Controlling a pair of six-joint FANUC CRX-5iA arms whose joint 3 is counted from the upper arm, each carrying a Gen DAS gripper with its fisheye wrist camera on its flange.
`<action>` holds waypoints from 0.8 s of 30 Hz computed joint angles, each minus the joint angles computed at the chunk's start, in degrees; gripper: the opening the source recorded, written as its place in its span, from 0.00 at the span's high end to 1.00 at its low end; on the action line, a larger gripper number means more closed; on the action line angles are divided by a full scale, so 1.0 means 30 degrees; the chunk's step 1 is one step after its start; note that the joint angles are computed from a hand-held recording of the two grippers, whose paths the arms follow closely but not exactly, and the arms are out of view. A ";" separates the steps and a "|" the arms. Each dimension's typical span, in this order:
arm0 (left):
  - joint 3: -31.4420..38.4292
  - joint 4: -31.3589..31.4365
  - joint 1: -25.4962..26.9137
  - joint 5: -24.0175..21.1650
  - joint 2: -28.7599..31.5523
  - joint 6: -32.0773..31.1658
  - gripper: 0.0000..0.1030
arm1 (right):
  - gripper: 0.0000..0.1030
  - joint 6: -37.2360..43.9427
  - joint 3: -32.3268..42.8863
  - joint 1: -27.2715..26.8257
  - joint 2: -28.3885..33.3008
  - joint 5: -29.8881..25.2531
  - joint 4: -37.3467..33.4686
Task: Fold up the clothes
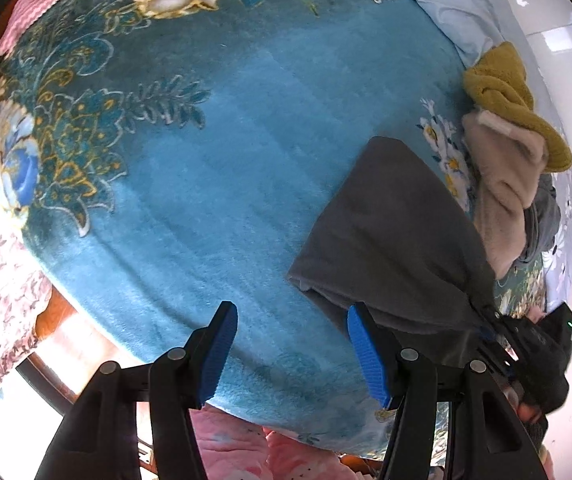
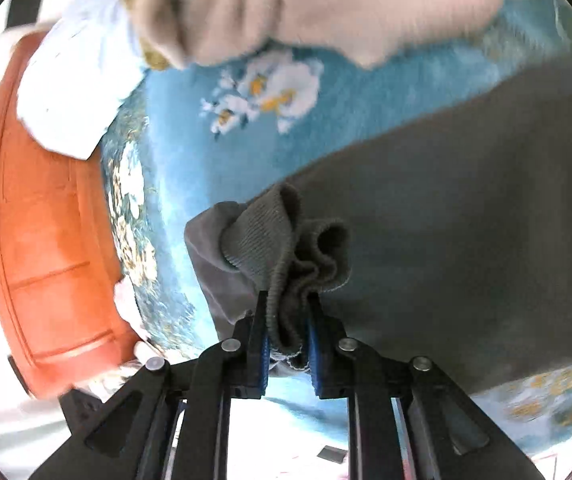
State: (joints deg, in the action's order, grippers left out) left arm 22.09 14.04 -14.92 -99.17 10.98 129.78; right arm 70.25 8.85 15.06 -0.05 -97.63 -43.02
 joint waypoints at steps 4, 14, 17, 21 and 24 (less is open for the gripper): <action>0.1033 0.0071 -0.0316 -0.0651 0.0982 -0.0657 0.40 | 0.85 -0.0432 -0.1061 -0.0049 -0.0170 0.0080 0.1553; 0.3180 -0.0331 -0.1025 -0.2250 0.2528 -0.0811 0.40 | 0.78 -0.0710 -0.1708 -0.1214 0.0466 -0.0596 0.1571; 0.5214 -0.0790 -0.1531 -0.2584 0.3534 -0.0456 0.40 | 0.77 -0.0039 -0.0871 -0.2446 0.0369 -0.1352 0.1201; 0.8465 -0.1385 -0.2262 -0.3150 0.5132 0.0478 0.40 | 0.70 0.0392 0.0517 -0.5533 0.0261 -0.1959 0.0361; 1.1792 -0.1629 -0.2803 -0.4003 0.6772 0.1208 0.40 | 0.63 0.0714 0.1702 -0.8113 0.0592 -0.2253 0.0075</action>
State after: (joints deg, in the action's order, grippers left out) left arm 57.47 9.15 -23.33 -111.18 31.30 133.41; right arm 72.39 13.95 -9.28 1.73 -104.39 -42.79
